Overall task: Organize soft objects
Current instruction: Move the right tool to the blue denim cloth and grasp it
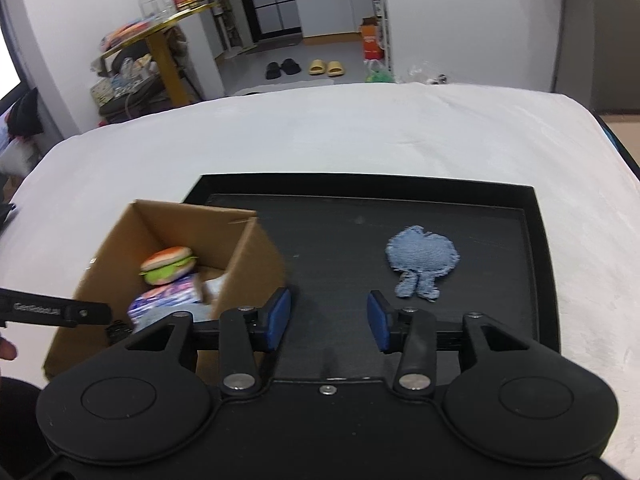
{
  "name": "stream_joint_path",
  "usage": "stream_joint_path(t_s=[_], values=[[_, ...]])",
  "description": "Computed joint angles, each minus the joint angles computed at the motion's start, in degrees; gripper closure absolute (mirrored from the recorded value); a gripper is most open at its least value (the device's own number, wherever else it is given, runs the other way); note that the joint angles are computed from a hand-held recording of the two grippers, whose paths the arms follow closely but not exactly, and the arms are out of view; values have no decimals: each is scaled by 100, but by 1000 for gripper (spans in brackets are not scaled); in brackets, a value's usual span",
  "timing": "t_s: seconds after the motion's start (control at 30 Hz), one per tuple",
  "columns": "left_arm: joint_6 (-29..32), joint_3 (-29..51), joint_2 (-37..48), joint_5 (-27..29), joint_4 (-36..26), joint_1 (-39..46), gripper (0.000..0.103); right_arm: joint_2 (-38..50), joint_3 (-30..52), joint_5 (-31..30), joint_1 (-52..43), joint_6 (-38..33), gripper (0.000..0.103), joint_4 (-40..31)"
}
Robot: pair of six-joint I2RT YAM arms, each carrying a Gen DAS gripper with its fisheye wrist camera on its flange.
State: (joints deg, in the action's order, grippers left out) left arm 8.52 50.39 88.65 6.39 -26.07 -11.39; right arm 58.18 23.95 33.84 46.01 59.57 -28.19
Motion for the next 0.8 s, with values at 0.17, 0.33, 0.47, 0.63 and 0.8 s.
stream_joint_path(t_s=[0.17, 0.33, 0.47, 0.63, 0.8], values=[[-22, 76, 82, -168, 30, -190, 40, -277, -474, -92, -526, -300, 60, 342], [-133, 120, 142, -302, 86, -366, 40, -300, -959, -216, -1029, -612, 60, 936], [-245, 97, 199, -443, 142, -525, 40, -201, -1337, -450, -1583, -850, 59, 1674], [-285, 105, 297, -627, 200, -752, 40, 210, -1519, -662, -2024, -1220, 59, 2494], [-366, 157, 342, -747, 184, -870, 40, 679, -1628, -810, -2292, -1424, 60, 3097]])
